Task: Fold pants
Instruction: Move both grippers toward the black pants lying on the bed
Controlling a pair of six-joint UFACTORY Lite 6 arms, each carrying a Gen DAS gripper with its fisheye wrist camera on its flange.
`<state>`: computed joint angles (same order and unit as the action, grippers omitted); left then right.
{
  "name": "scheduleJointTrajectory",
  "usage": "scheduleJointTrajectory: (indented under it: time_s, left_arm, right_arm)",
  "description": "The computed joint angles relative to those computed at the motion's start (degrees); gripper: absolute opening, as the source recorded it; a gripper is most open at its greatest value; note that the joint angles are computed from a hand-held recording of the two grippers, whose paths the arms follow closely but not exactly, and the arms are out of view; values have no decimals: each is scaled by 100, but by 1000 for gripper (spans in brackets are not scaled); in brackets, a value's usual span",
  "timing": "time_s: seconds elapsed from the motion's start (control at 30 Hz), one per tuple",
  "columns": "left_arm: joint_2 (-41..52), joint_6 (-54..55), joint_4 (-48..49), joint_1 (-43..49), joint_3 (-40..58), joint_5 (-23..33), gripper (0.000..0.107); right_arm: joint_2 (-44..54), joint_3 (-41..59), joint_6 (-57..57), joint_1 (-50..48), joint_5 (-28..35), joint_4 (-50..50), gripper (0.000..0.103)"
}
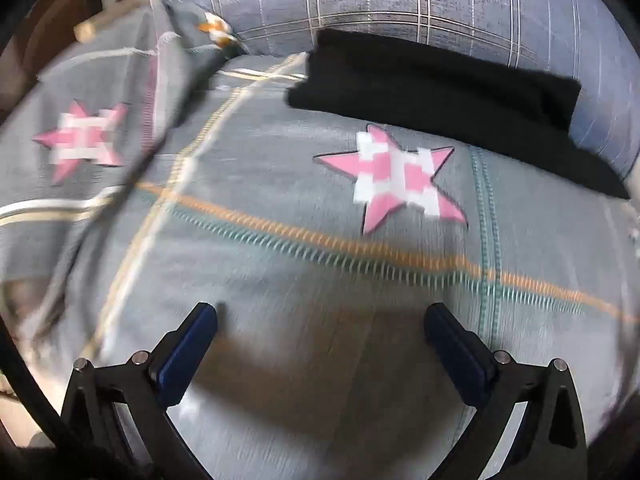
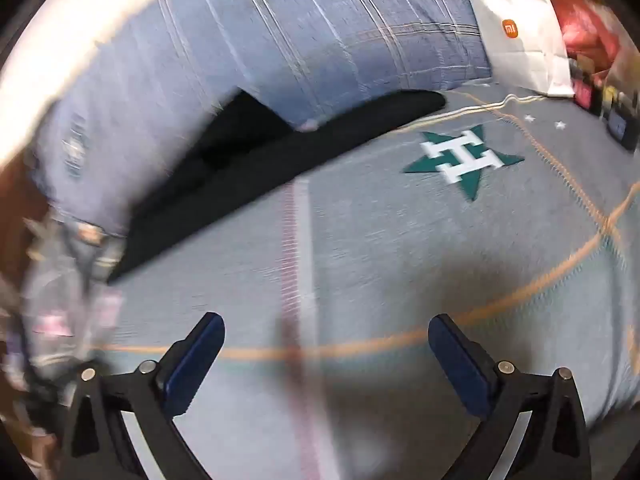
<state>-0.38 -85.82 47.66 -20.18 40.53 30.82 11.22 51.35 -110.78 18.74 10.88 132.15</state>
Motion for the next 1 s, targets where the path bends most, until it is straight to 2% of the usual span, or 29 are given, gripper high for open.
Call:
scheduleJointTrajectory:
  time_s: [0.03,0.1,0.2,0.27,0.33,0.37,0.47,0.53,0.6,0.73,0.8,0.9,1.0]
  left_arm:
    - [-275,-548,193,-409,-60,445,103]
    - [-860,-979,317,-1008,-101,878,103]
    - [-1084,-1129,249,-1764,330,1739,103]
    - [-1056,-975,303,-1797,594,1943,103]
    - [-862,-847,317,-1904,956,2098,103]
    - [-712,-757,275,-1948,1191,2215,103]
    - [-352,-542,186,-1721,1583,2130,103]
    - [-194,-651,247,-1775,1711,2136,103]
    - [8,-620,276,-1665,1829,2025,103]
    - [294,-469,284,-1430,2008,1811,103]
    - [393,-399,269,-1373,2119,1823,103]
    - [491,-222,158,-1327,2280,1864,103]
    - [431,-163,94,-1423,2358,2019,103]
  right_arm:
    - [-409,-257,-244,70,-21,148,103]
    - [-1357,-759,-333,120,115,76,103]
    - [-2293,-973,432,-5,192,-867,103]
    - [-2612,-969,1215,-348,605,-1569,103]
    - [-2738,-865,1663,-473,689,-1807,103]
    - [-2721,-748,2104,-590,755,-2255,103]
    - [-2191,-283,2825,-588,963,-2774,103]
    - [-1845,-120,2967,-701,1384,-2737,103]
    - [-1626,84,3058,-640,1366,-2779,103]
    - [-890,763,3305,-764,1789,-3343,103]
    - [-830,748,3102,-815,1881,-3310,103]
    - [-709,942,3339,-700,1764,-3594,103]
    - [-900,1028,4131,-311,902,-4470,103]
